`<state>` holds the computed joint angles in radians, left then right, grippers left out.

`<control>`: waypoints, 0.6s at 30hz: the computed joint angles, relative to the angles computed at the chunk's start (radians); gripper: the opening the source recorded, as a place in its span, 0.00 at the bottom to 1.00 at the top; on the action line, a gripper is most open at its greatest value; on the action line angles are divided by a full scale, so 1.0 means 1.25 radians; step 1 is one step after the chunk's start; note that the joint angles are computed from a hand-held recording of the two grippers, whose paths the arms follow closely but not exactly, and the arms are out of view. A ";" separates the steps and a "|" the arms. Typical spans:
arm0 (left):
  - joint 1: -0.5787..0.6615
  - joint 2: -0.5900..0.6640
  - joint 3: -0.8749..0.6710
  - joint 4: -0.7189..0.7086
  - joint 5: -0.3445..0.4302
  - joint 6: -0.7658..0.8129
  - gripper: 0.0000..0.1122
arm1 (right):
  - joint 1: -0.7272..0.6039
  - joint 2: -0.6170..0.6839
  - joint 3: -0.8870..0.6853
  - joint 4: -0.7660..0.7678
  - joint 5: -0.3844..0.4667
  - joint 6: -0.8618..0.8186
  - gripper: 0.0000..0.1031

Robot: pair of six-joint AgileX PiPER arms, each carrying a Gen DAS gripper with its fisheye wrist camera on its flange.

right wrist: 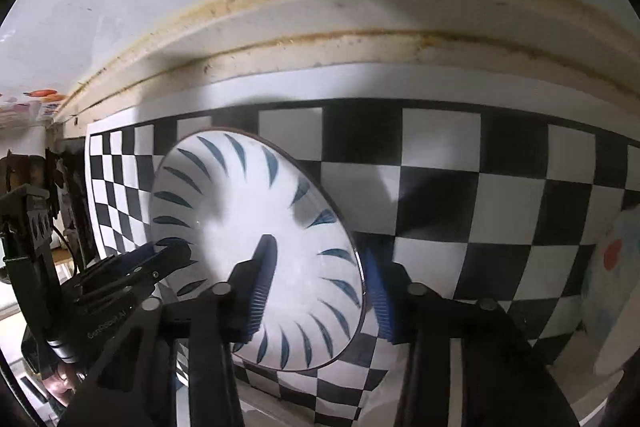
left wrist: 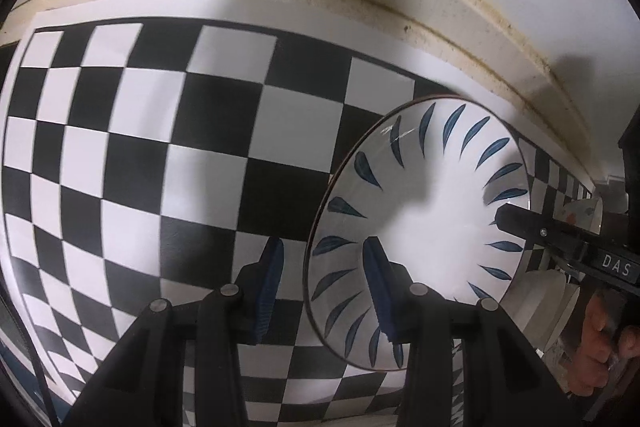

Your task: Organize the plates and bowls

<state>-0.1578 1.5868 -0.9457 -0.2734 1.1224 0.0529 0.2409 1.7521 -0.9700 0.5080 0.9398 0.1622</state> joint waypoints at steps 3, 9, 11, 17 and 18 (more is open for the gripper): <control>-0.016 -0.006 0.002 -0.001 -0.014 0.005 0.21 | 0.004 0.015 0.004 0.000 0.001 -0.014 0.35; -0.041 -0.028 0.012 0.019 -0.032 -0.021 0.21 | -0.006 0.002 0.031 -0.005 -0.021 -0.020 0.21; -0.054 -0.036 0.016 0.035 -0.037 -0.031 0.20 | -0.004 -0.006 0.041 -0.007 -0.031 -0.016 0.21; -0.050 -0.067 0.025 0.040 -0.027 -0.040 0.18 | 0.007 -0.023 0.055 -0.015 -0.038 0.000 0.21; -0.053 -0.070 0.023 0.043 -0.026 -0.042 0.18 | 0.011 -0.024 0.056 -0.015 -0.040 0.002 0.21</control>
